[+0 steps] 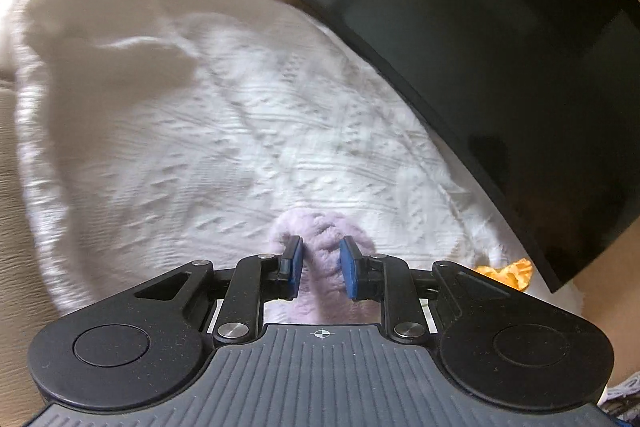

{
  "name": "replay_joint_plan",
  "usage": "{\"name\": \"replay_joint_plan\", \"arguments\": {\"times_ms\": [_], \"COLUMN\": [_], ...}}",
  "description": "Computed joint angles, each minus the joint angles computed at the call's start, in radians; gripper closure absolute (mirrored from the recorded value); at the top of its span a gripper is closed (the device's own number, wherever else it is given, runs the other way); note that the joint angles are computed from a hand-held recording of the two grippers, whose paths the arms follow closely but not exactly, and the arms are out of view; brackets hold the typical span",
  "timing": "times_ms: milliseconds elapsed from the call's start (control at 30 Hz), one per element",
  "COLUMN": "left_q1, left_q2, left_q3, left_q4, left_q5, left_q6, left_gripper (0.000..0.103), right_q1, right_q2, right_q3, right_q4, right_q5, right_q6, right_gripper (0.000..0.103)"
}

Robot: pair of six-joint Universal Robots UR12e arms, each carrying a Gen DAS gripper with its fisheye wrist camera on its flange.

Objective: Organize soft objects
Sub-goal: 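Grasp the lavender fuzzy scrunchie with the left gripper while the right grasps the orange flower, then carry scrunchie and flower over the pink box and open both grippers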

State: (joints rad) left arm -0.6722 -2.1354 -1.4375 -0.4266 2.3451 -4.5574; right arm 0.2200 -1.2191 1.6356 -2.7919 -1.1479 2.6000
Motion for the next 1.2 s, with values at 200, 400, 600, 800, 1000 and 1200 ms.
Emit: {"name": "replay_joint_plan", "arguments": {"times_ms": [200,400,600,800,1000,1200], "left_q1": [0.009,0.004,-0.001,-0.021,-0.017,-0.031], "left_q2": [-0.069,-0.099,-0.082,-0.087,-0.098,-0.147], "left_q3": [0.072,0.131,0.114,0.122,0.179,0.308], "left_q4": [0.123,0.005,0.009,0.025,0.001,0.018], "left_q5": [-0.057,-0.044,-0.014,0.1,0.12,0.144], "left_q6": [0.241,0.351,0.347,0.455,0.545,0.718], "left_gripper": [0.079,0.079,0.085,0.087,0.087,0.087], "right_q1": [0.017,0.054,0.11,0.139,0.128,0.071], "right_q2": [0.034,0.106,0.247,0.341,0.31,0.228], "right_q3": [-0.065,-0.228,-0.475,-0.632,-0.608,-0.536], "right_q4": [0.008,0.112,0.333,0.54,0.455,0.264], "right_q5": [0.004,0.037,-0.012,-0.032,0.0,0.055], "right_q6": [0.066,0.166,0.275,0.274,0.286,0.324], "right_gripper": [0.0,0.001,0.014,0.081,0.098,0.098]}}
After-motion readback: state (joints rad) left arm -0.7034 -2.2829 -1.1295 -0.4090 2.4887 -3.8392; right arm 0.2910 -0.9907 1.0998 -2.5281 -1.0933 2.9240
